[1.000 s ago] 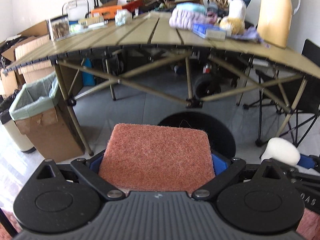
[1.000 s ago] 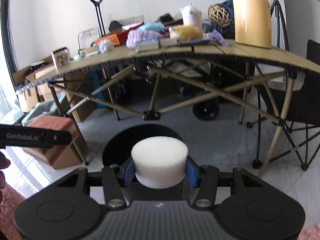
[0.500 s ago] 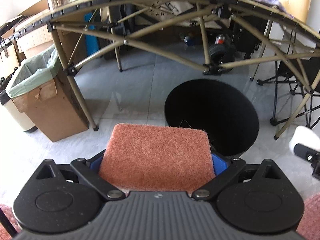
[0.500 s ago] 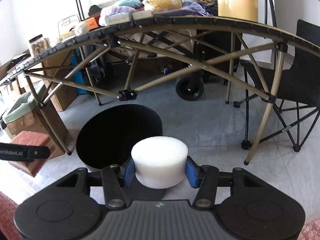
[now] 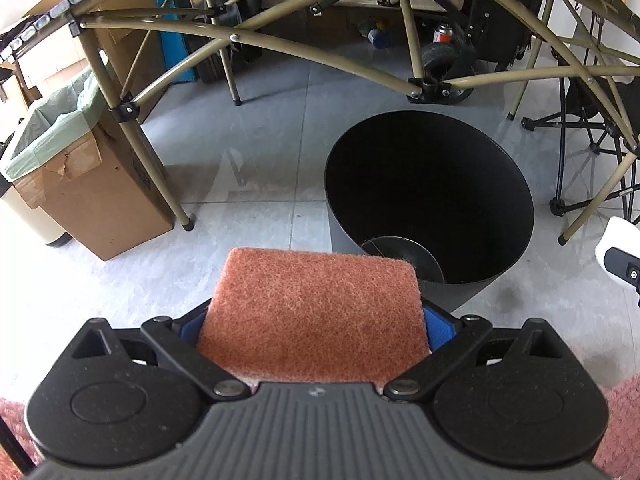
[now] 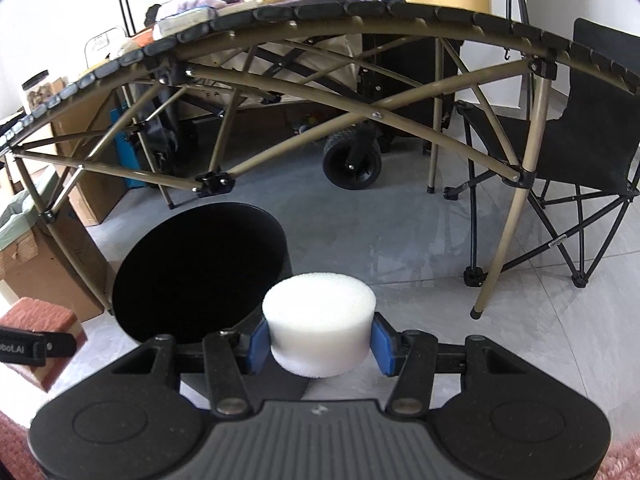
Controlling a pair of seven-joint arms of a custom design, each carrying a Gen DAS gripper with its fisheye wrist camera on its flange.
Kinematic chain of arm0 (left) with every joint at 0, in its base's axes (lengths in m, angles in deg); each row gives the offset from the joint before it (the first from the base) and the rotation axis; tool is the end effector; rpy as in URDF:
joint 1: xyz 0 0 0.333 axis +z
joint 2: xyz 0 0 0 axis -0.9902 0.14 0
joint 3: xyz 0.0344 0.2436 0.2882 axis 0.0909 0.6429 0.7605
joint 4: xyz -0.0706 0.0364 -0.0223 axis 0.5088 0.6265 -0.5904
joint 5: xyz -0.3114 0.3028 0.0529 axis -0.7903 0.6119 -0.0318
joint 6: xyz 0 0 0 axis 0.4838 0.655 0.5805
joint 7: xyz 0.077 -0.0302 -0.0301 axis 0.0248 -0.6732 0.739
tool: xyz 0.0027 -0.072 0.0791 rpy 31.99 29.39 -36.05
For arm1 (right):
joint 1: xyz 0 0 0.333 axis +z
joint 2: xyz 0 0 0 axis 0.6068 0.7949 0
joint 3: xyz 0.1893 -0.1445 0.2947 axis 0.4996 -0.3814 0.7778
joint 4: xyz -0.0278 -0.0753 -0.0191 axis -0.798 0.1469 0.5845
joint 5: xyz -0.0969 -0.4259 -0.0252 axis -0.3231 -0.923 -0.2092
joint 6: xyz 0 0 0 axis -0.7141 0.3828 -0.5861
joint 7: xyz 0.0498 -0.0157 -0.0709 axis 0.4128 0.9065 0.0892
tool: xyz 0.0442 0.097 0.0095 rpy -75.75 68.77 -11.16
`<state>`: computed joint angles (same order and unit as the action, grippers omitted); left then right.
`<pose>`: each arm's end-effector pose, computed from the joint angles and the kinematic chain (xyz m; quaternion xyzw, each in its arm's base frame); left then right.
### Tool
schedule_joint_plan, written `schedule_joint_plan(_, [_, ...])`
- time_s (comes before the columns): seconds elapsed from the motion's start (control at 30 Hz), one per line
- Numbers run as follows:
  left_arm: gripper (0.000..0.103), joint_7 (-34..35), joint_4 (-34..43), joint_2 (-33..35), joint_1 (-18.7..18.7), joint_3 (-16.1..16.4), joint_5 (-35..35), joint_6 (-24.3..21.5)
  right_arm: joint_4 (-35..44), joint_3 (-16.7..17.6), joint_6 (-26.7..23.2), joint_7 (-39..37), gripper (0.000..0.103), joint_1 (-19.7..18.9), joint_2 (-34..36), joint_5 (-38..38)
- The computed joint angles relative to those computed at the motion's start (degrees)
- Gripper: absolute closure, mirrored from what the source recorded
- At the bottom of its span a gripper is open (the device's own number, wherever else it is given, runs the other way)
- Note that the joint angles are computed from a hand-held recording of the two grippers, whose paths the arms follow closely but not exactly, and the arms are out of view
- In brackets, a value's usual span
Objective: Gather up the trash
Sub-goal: 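Carry the pad and sponge down over the black trash bin with both tools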
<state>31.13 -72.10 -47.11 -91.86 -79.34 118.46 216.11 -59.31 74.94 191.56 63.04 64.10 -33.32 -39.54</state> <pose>0.4410 -0.2192 0.3645 -0.7471 0.6111 -0.1316 0.2262 0.4598 0.2211 0.3365 -0.6967 0.6088 -0.1950 0.3256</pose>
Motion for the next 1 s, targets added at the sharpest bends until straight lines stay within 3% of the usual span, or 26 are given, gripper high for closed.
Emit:
schedule_joint_plan(0.43, [0.003,4.0,2.7,2.5,-0.4,0.8,-2.2,0.5,4.1,-3.5,-1.2,-6.6,0.052,3.0,3.6,9.3])
schedule_joint_plan(1.0, [0.003,6.5,14.2,10.9,-3.6,1.8,-3.0,-0.9,5.6,-5.6,-1.8,-6.6,0.052,2.5,5.5,12.5])
